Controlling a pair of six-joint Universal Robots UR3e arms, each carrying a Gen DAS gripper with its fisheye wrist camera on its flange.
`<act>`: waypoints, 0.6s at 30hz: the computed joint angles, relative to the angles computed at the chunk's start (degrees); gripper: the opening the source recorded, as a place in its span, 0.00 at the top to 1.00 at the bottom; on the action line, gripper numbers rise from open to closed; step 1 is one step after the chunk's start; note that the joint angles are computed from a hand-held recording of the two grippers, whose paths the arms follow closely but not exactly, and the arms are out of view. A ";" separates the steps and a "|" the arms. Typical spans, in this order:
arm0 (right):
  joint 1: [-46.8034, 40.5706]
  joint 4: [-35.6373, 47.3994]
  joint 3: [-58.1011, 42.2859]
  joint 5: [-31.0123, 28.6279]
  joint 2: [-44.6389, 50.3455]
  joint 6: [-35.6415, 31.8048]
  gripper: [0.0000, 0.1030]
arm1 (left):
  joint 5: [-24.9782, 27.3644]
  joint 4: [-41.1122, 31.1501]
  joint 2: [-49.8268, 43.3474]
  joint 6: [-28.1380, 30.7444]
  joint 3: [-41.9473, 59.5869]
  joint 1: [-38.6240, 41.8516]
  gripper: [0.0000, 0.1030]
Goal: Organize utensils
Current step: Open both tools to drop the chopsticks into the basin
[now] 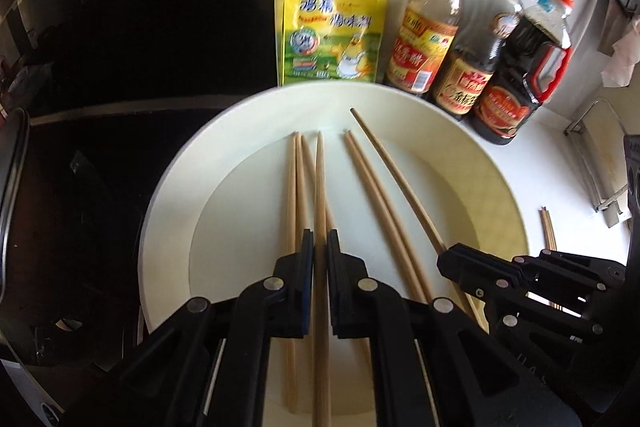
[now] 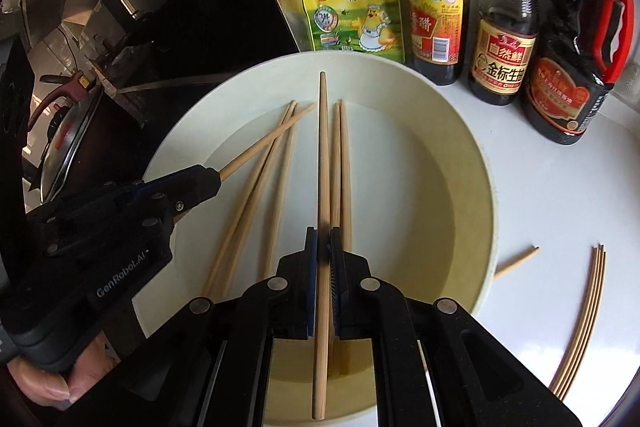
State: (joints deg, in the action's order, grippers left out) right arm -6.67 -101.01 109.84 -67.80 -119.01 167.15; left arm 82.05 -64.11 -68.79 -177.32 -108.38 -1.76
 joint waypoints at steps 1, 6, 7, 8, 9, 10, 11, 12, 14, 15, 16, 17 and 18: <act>-0.35 -0.04 0.07 0.56 0.15 0.32 0.93 | -0.22 -0.74 0.05 -0.14 -0.19 0.63 0.91; -3.84 0.28 2.11 1.53 -3.98 -0.51 0.73 | -2.13 -1.46 1.65 -0.25 -1.26 4.38 0.58; -4.47 0.90 2.08 1.52 -4.65 -0.73 0.73 | -1.74 -1.32 1.95 -0.25 -1.15 4.53 0.50; -5.03 1.62 1.97 1.50 -5.25 -1.02 0.73 | -1.33 -1.05 2.46 -0.28 -1.33 4.64 0.45; -5.65 2.59 2.00 1.57 -6.09 -1.41 0.73 | -1.03 -0.94 2.73 -0.42 -1.24 4.66 0.44; -5.90 3.05 1.93 1.59 -6.51 -1.39 0.73 | -0.99 -1.07 3.17 -0.31 -1.24 4.83 0.42; -6.40 3.76 1.94 1.76 -7.24 -1.64 0.73 | -0.88 -1.26 3.41 -0.24 -1.11 4.85 0.41; -7.10 4.87 1.97 2.08 -8.30 -2.19 0.73 | -0.63 -1.60 3.93 -0.29 -1.16 4.69 0.40; -8.05 6.73 1.86 2.46 -9.91 -3.12 0.73 | -0.29 -2.27 4.53 -0.45 -1.00 4.22 0.38; -8.52 7.69 1.85 2.57 -10.82 -3.60 0.73 | -0.19 -2.80 5.00 -0.49 -0.94 4.05 0.38; -9.37 9.25 1.72 2.82 -12.00 -4.48 0.73 | 0.05 -3.50 5.63 -0.62 -0.92 3.77 0.38; -10.25 10.70 1.61 3.06 -13.08 -5.33 0.73 | 0.50 -4.18 6.12 -0.92 -0.81 3.28 0.37; -11.53 12.59 1.48 3.47 -14.41 -6.53 0.73 | 0.99 -4.74 6.43 -1.34 -0.60 2.64 0.37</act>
